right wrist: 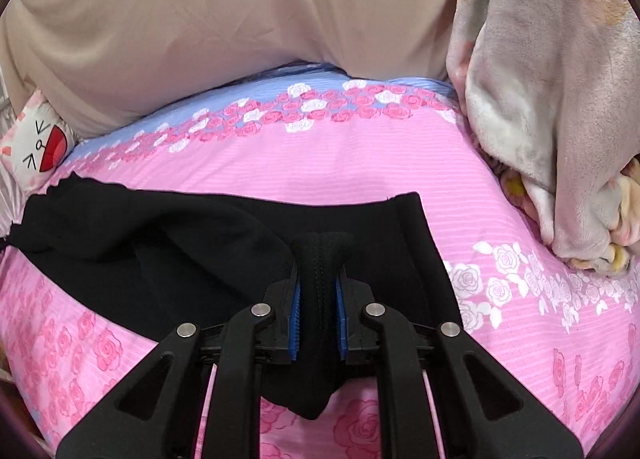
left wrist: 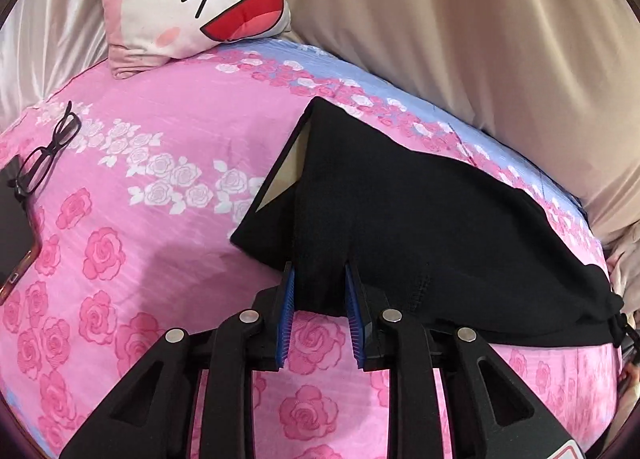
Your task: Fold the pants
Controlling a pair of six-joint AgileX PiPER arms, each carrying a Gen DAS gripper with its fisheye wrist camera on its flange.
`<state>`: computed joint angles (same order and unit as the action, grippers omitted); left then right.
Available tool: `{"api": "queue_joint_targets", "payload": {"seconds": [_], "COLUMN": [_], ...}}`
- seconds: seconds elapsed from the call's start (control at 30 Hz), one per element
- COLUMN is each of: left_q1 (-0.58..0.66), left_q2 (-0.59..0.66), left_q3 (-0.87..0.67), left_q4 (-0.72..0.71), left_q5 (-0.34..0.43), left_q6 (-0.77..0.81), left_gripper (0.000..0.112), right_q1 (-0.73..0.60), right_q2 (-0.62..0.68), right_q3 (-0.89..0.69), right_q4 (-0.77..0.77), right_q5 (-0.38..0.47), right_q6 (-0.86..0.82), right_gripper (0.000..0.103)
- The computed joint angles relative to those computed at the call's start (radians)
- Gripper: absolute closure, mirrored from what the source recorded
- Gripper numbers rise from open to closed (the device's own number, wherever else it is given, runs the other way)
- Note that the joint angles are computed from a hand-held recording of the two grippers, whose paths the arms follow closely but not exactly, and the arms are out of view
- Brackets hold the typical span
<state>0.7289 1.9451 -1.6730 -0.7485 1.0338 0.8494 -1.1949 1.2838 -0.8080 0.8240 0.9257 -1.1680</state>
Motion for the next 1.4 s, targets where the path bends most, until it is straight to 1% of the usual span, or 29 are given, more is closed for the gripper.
{"api": "queue_joint_targets", "payload": {"seconds": [0.1, 0.2, 0.23, 0.3, 0.33, 0.37, 0.4, 0.47, 0.53, 0.57, 0.6, 0.63, 0.67, 0.7, 0.73, 0.77, 0.83, 0.87, 0.9, 0.93, 0.97, 1.0, 1.03, 1.1, 1.2, 1.23, 1.27, 1.3, 1.4], "left_q1": [-0.009, -0.028, -0.038, -0.046, -0.047, -0.042, -0.034, -0.011, -0.003, 0.002, 0.004, 0.001, -0.002, -0.008, -0.013, -0.016, -0.018, -0.018, -0.020, -0.023, -0.025, -0.028, -0.030, -0.032, -0.035, -0.036, -0.033, -0.028, -0.018], "left_q2": [0.038, 0.063, 0.072, 0.055, 0.051, 0.047, 0.043, 0.044, 0.058, 0.069, 0.074, 0.071, 0.066, 0.058, 0.053, 0.052, 0.054, 0.056, 0.055, 0.053, 0.053, 0.055, 0.060, 0.072, 0.069, 0.066, 0.063, 0.063, 0.067], "left_q3": [-0.092, -0.177, -0.201, -0.189, -0.181, -0.167, -0.150, -0.119, -0.114, -0.117, -0.120, -0.115, -0.109, -0.100, -0.095, -0.095, -0.096, -0.095, -0.091, -0.086, -0.084, -0.087, -0.097, -0.124, -0.132, -0.127, -0.120, -0.117, -0.107], "left_q4": [-0.001, 0.018, 0.031, 0.065, 0.079, 0.090, 0.087, 0.081, 0.090, 0.093, 0.090, 0.092, 0.094, 0.099, 0.105, 0.109, 0.110, 0.112, 0.113, 0.118, 0.121, 0.125, 0.130, 0.142, 0.162, 0.164, 0.160, 0.154, 0.143], "left_q5": [0.038, 0.060, 0.062, 0.054, 0.055, 0.057, 0.058, 0.061, 0.070, 0.077, 0.082, 0.074, 0.066, 0.054, 0.046, 0.042, 0.042, 0.042, 0.039, 0.032, 0.029, 0.029, 0.034, 0.052, 0.059, 0.055, 0.053, 0.054, 0.053], "left_q6": [-0.058, -0.108, -0.123, -0.118, -0.116, -0.103, -0.088, -0.066, -0.073, -0.081, -0.084, -0.086, -0.087, -0.089, -0.091, -0.099, -0.111, -0.118, -0.122, -0.126, -0.133, -0.142, -0.153, -0.173, -0.169, -0.163, -0.152, -0.145, -0.131], "left_gripper": [0.091, 0.091, 0.091, 0.090, 0.090, 0.090, 0.090, 0.088, 0.088, 0.087, 0.087, 0.087, 0.087, 0.087, 0.087, 0.087, 0.087, 0.086, 0.086, 0.086, 0.086, 0.086, 0.086, 0.086, 0.086, 0.085, 0.085, 0.085, 0.081], "right_q1": [0.009, 0.090, 0.085, 0.033, 0.030, 0.032, 0.017, -0.033, -0.085, -0.157, -0.224, -0.303, -0.352, -0.380, -0.370, -0.340, -0.214, -0.137, -0.072, 0.012, 0.084, 0.115, 0.141, 0.145, -0.004, -0.042, -0.071, -0.110, -0.247], "right_q2": [0.019, 0.005, -0.032, -0.113, -0.149, -0.178, -0.168, -0.109, -0.120, -0.134, -0.132, -0.118, -0.103, -0.085, -0.070, -0.057, -0.014, 0.010, 0.041, 0.091, 0.156, 0.196, 0.206, 0.115, -0.092, -0.155, -0.203, -0.212, -0.166], "right_q3": [-0.052, -0.149, -0.175, -0.203, -0.189, -0.161, -0.139, -0.087, -0.008, 0.017, 0.014, -0.009, -0.031, -0.062, -0.088, -0.108, -0.141, -0.149, -0.157, -0.181, -0.222, -0.251, -0.258, -0.267, -0.208, -0.149, -0.075, -0.021, 0.051], "right_q4": [-0.001, -0.022, 0.036, 0.180, 0.192, 0.165, 0.097, -0.083, -0.183, -0.177, -0.133, -0.082, -0.046, -0.009, -0.008, -0.007, -0.024, -0.049, -0.075, -0.121, -0.168, -0.188, -0.170, -0.033, 0.193, 0.196, 0.160, 0.083, -0.128], "right_q5": [-0.016, -0.111, -0.111, -0.048, -0.064, -0.096, -0.088, -0.071, -0.132, -0.118, -0.064, 0.030, 0.104, 0.175, 0.207, 0.216, 0.169, 0.104, 0.056, -0.001, -0.030, -0.035, -0.069, -0.090, -0.003, -0.017, -0.056, -0.067, -0.048], "right_q6": [0.042, 0.134, 0.103, 0.004, -0.049, -0.092, -0.100, -0.045, -0.029, -0.052, -0.084, -0.108, -0.119, -0.090, -0.056, -0.021, 0.043, 0.091, 0.136, 0.210, 0.287, 0.324, 0.321, 0.195, -0.105, -0.205, -0.292, -0.340, -0.307], "right_gripper": [0.090, 0.090, 0.090, 0.089, 0.087, 0.085, 0.083, 0.069, 0.069, 0.068, 0.068, 0.068, 0.058, 0.030, 0.017, 0.013, 0.013, 0.013, 0.016, 0.025, 0.061, 0.088, 0.088, 0.089, 0.085, 0.082, 0.072, 0.071, 0.070]}}
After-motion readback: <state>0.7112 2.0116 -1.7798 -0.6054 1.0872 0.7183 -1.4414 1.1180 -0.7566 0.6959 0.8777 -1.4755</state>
